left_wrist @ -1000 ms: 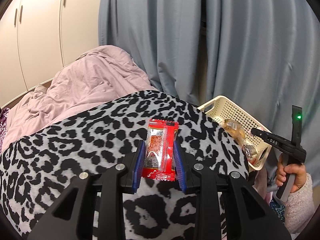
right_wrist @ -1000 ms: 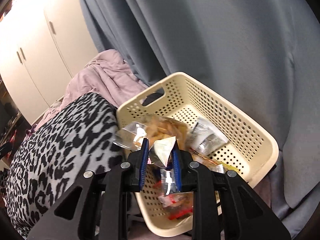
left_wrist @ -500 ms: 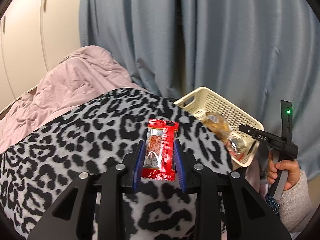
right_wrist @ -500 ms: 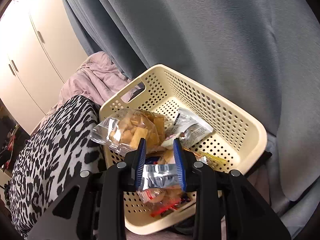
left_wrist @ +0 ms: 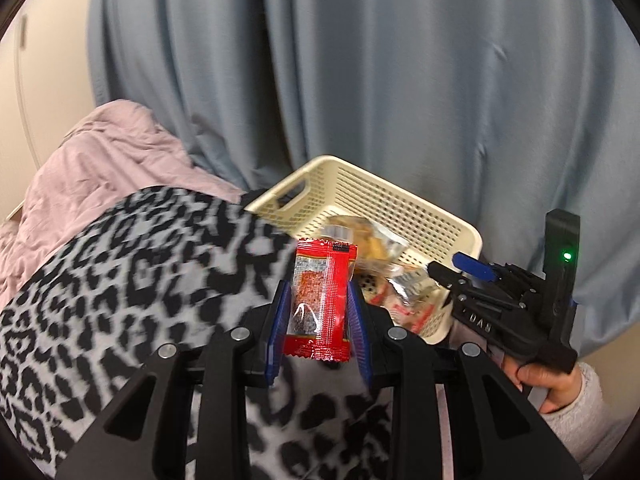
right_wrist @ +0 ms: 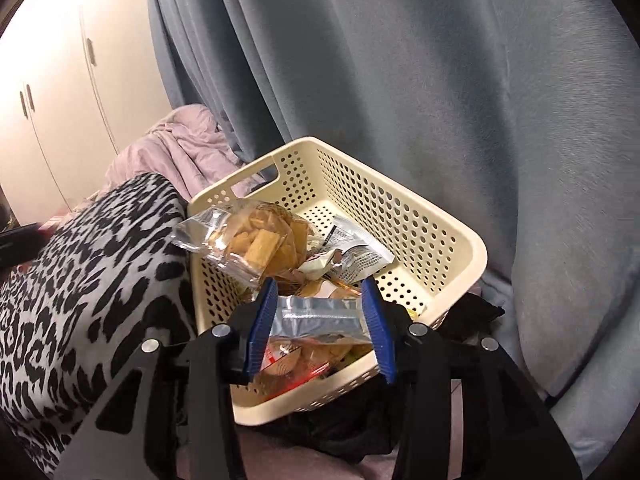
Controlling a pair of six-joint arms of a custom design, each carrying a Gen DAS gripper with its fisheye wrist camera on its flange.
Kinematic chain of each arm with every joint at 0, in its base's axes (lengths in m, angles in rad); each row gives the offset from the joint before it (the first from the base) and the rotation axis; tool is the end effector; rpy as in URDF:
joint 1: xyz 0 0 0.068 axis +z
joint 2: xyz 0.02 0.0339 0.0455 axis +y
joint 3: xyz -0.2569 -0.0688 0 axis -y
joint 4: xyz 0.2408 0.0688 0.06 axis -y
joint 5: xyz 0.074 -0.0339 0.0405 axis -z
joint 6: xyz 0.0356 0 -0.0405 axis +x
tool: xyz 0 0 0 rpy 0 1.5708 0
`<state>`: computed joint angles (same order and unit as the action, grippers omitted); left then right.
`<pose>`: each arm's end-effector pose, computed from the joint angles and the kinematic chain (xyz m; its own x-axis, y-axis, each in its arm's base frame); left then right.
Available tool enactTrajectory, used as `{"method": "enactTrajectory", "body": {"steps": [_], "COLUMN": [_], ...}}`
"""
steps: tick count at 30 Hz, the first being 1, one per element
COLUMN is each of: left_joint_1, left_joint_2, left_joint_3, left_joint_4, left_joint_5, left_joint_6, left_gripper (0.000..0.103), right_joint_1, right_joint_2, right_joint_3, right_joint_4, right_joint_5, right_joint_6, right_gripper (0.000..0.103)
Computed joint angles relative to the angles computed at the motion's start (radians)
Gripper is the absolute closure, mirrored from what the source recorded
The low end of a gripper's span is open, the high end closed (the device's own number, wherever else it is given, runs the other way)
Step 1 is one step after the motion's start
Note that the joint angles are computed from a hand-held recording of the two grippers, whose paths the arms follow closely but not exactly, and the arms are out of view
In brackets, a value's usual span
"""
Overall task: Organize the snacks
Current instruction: 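Carry the red snack over the basket and open the left gripper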
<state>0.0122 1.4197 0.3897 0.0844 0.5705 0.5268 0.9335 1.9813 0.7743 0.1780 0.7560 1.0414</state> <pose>0.2178 -0.0166 0.1076 -0.5471 0.4165 -0.7261 0.6720 0.7358 -0.0843 0.2075 0.2393 0.0598 -0.5805 0.2713 -0.7677 0.2510 0.9566 0.1483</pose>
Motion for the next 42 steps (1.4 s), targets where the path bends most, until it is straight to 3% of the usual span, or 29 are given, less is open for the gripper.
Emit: {"method": "enactTrajectory", "body": {"steps": [5,15,17,19,20,27,29,30,31,32,34,42], "left_joint_1": [-0.171,-0.405,-0.423,-0.423,-0.419,-0.334,-0.317,-0.309,-0.304,-0.297,-0.291,-0.314], "left_joint_2": [0.073,0.291,0.33,0.358,0.366,0.38,0.362,0.353,0.342,0.332,0.319,0.244], "left_joint_3": [0.016,0.143,0.17,0.181,0.179,0.192,0.185,0.179,0.168,0.159,0.152,0.038], "left_joint_4": [0.065,0.142,0.143,0.162,0.177,0.153,0.147,0.153,0.163,0.173,0.174,0.314], "left_joint_5": [-0.085,-0.13,-0.147,-0.162,-0.168,-0.156,-0.165,-0.171,-0.176,-0.182,-0.191,-0.331], "left_joint_6": [-0.072,-0.223,-0.238,-0.253,-0.261,-0.251,-0.247,-0.252,-0.258,-0.265,-0.269,-0.241], "left_gripper": [0.074,0.073,0.067,0.044,0.04,0.038,0.031,0.021,0.012,0.011,0.011,0.009], "right_joint_1": [0.03,0.033,0.031,0.031,0.031,0.025,0.025,0.026,0.026,0.031,0.037,0.068], "right_joint_2": [-0.006,-0.02,-0.017,-0.015,-0.013,-0.014,-0.015,-0.015,-0.015,-0.016,-0.018,-0.037], "right_joint_3": [-0.038,-0.094,-0.097,-0.099,-0.098,-0.093,-0.09,-0.089,-0.085,-0.077,-0.069,-0.038], "right_joint_4": [0.03,0.062,0.069,0.076,0.077,0.079,0.072,0.071,0.067,0.054,0.039,-0.031], "right_joint_5": [0.035,0.047,0.046,0.049,0.049,0.043,0.042,0.04,0.039,0.042,0.051,0.089], "right_joint_6": [0.024,0.037,0.036,0.029,0.027,0.018,0.023,0.023,0.022,0.026,0.027,0.033], "right_gripper": [0.058,0.058,0.058,0.058,0.058,0.058,0.058,0.058,0.055,0.051,0.038,0.022]}}
